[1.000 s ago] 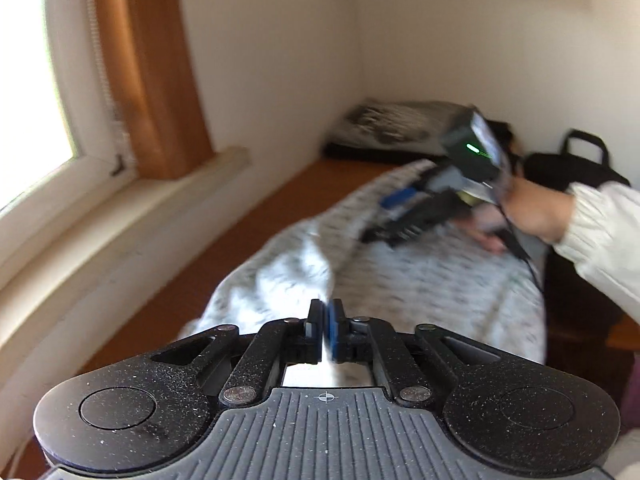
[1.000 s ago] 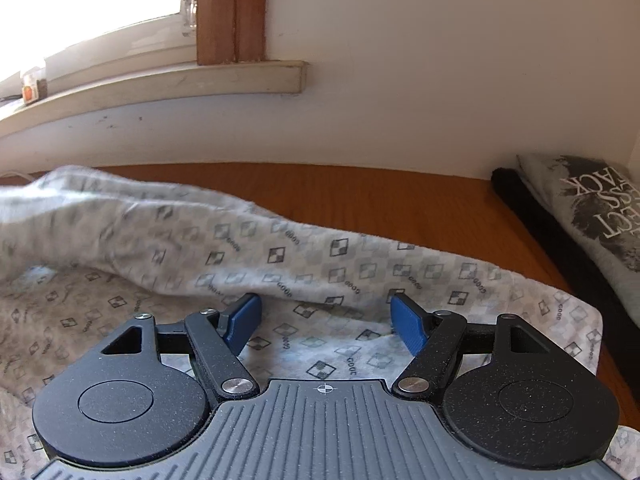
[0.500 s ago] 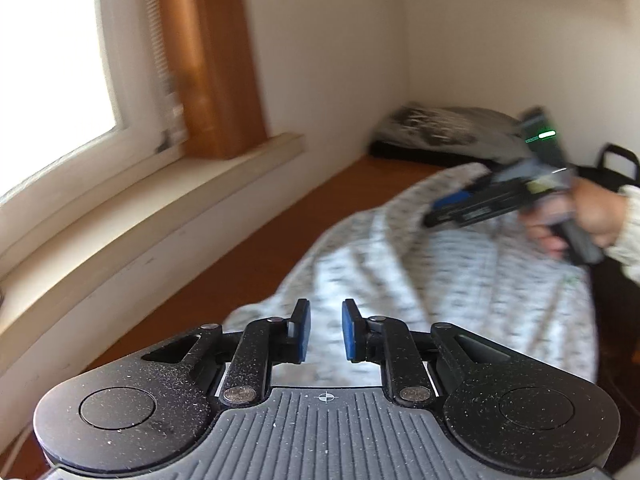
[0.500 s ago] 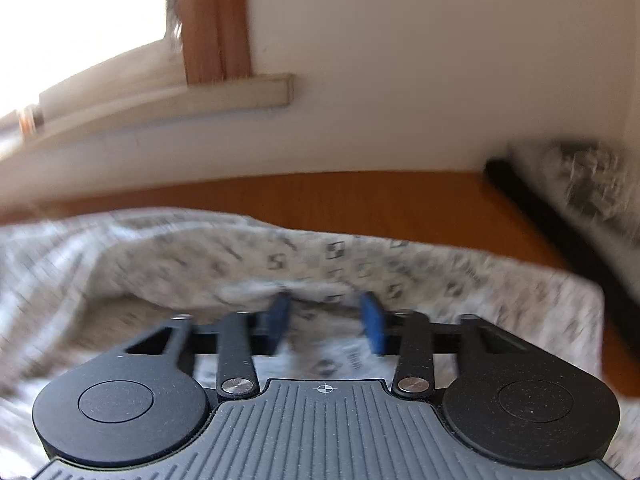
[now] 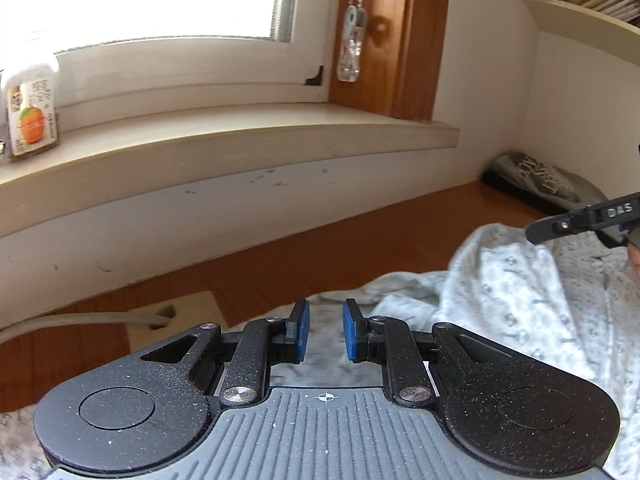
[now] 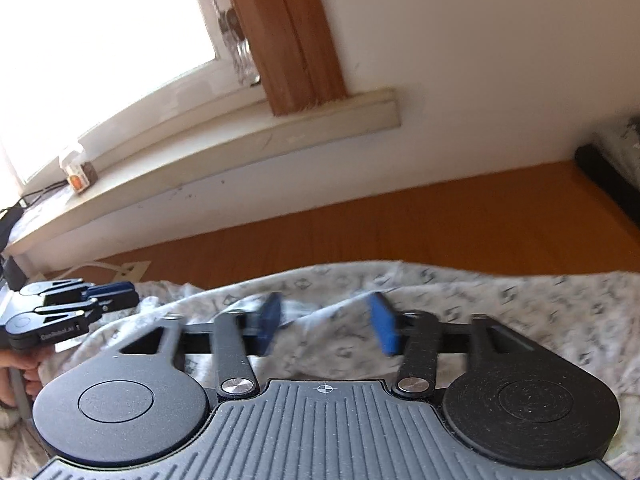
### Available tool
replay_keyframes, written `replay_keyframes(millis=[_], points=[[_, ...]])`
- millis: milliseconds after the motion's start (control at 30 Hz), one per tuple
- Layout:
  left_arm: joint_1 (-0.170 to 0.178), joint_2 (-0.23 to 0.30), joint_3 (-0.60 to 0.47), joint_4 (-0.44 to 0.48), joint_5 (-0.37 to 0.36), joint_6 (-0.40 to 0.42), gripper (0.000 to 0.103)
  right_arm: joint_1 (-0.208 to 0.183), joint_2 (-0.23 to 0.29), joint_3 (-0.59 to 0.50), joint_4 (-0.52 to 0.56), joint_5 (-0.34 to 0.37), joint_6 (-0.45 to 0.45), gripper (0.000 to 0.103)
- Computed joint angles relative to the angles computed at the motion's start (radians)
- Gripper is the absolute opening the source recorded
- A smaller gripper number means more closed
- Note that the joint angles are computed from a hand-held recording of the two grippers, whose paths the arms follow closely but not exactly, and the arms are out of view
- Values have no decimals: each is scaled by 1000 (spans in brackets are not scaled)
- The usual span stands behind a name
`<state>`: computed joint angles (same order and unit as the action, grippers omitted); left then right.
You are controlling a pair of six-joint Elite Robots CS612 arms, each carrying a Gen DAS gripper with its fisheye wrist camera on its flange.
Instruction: Fold clothes
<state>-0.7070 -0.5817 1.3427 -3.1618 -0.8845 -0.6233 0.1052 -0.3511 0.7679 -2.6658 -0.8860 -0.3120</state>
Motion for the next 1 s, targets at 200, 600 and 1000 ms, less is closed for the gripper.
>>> replay_keyframes(millis=[200,600,1000], points=[[-2,0,10,-19,1,-6,27,15,-15,33,-7,-79,9,45],[-1,-3,17,-24,-2,-20,35,-47,-149,297,-213,-44,-47,6],[0,-5,13,5,-12,-26,38,-50,-118,284,-355,-124,34,36]])
